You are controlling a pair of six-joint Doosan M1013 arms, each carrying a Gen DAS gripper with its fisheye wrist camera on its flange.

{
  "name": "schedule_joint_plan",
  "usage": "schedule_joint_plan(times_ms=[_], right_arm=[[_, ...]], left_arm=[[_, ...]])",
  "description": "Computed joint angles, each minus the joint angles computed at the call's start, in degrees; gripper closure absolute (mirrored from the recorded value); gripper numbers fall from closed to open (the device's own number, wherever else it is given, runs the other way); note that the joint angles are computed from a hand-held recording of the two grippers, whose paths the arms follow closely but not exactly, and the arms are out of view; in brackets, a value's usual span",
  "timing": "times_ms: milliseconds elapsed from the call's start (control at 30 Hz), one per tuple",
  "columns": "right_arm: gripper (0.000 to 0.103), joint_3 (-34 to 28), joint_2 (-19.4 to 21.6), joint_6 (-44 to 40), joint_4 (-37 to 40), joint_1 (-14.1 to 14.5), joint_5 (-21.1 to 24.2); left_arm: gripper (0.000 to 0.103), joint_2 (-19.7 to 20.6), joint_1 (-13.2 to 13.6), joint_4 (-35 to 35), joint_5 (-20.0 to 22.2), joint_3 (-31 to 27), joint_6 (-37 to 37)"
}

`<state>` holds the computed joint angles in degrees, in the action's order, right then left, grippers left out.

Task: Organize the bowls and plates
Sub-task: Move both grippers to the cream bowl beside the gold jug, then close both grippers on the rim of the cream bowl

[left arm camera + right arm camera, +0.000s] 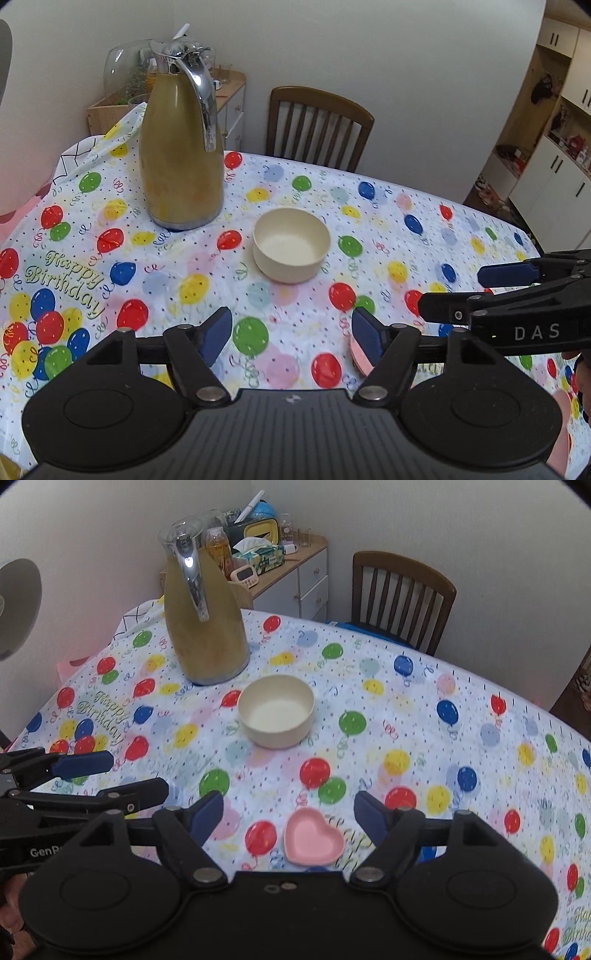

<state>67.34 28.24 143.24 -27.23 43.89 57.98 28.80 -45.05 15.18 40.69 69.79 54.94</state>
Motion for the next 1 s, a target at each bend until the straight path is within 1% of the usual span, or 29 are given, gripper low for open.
schedule_joint_plan(times_ms=[100, 200, 267, 333, 533, 767, 900, 1000], right_arm=[[0.015, -1.09, 0.95, -0.61, -0.81, -0.75, -0.08], [0.005, -2.03, 1.90, -0.67, -1.73, -1.45, -0.13], [0.003, -2.42, 2.47, -0.95, -2.11, -1.96, -0.61], [0.002, -3.24, 3.29, -1.79, -1.94, -2.53, -0.46], [0.001, -6.13, 6.24, -3.02, 0.52, -4.68, -0.24], [0.002, -9.60, 9.68, -3.63, 2.04, -6.71, 0.74], [0.006, -11.55, 11.43, -4.19, 4.52, -8.03, 1.37], [0.006, -12.86, 12.70, -4.23, 5.20, -8.62, 2.03]], left_arm=[[0.029, 1.67, 0.45, 0.56, 1.31, -2.29, -0.66], [0.028, 3.22, 0.93, 0.46, 2.09, -4.17, -1.02], [0.025, 4.28, 1.14, 1.16, 2.82, -5.40, -1.88], [0.024, 5.53, 1.33, 2.11, 3.87, -6.89, -3.04], [0.024, 9.36, 2.20, 2.99, 6.37, -11.56, -4.24], [0.024, 13.59, 3.16, 2.14, 8.27, -16.87, -2.96], [0.024, 15.83, 3.73, 1.61, 9.23, -19.60, -2.27], [0.024, 17.16, 4.02, 0.79, 9.87, -21.08, -1.56]])
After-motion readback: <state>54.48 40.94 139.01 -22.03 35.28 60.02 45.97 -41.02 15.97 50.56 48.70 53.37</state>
